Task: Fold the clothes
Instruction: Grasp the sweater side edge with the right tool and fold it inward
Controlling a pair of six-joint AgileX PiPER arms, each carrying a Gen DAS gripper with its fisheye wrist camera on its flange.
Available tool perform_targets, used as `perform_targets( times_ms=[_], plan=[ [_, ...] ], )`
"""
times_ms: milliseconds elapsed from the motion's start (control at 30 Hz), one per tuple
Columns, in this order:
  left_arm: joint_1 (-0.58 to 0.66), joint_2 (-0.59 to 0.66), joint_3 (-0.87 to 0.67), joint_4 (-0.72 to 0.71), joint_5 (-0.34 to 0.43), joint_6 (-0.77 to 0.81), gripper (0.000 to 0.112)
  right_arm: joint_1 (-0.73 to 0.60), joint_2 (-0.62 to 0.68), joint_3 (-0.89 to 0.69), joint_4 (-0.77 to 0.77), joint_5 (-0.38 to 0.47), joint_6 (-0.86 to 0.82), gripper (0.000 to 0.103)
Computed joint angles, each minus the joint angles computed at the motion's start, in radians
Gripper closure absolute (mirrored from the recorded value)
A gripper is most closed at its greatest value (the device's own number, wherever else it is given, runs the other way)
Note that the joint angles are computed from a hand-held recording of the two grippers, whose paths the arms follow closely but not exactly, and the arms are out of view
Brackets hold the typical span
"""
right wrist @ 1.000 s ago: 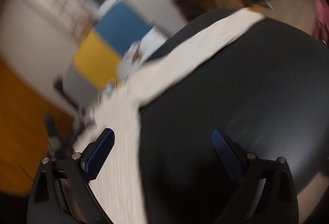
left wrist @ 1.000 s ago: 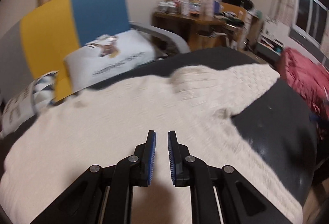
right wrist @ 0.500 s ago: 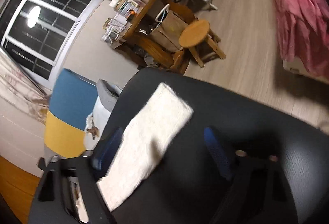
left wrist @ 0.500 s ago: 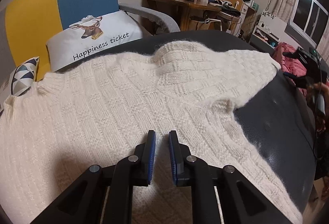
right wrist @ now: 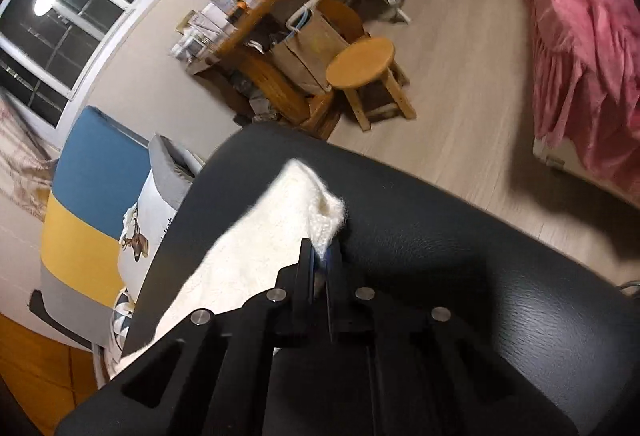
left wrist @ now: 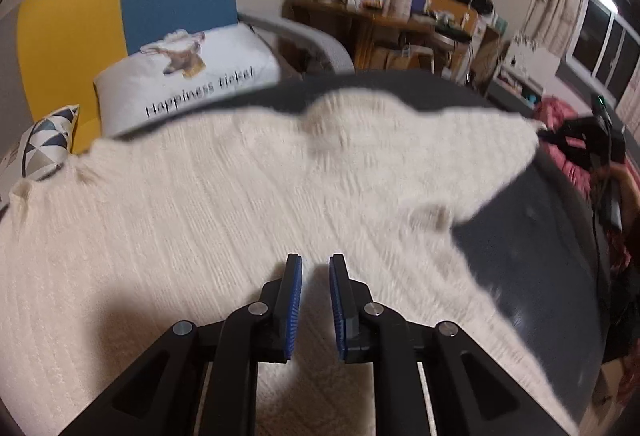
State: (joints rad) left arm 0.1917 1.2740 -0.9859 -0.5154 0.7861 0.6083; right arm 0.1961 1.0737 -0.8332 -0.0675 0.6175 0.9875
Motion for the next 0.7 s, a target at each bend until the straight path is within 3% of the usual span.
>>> perform_targets(
  times_ms=[100,233,367,533,700],
  plan=[
    [0.019,0.049,-0.098,-0.07,0.036,0.038,0.099,0.107,-0.09,-0.049,-0.154,0.125,0.102,0.098],
    [-0.006,0.19,-0.264,-0.023,0.079,-0.062,0.099,0.259,-0.171,-0.058,-0.284,0.281,0.216,0.098],
    [-0.006,0.288,-0.38,-0.047,0.148,-0.044,0.1,0.216,-0.211,0.054,-0.234,0.26,0.225,0.098],
    [-0.04,0.354,-0.483,-0.047,0.2,0.009,0.1,0.2,-0.218,0.077,-0.235,0.26,0.218,0.098],
    [-0.158,0.48,-0.554,0.169,0.176,-0.109,0.1,0.273,-0.212,0.033,-0.302,0.341,0.254,0.098]
  ],
)
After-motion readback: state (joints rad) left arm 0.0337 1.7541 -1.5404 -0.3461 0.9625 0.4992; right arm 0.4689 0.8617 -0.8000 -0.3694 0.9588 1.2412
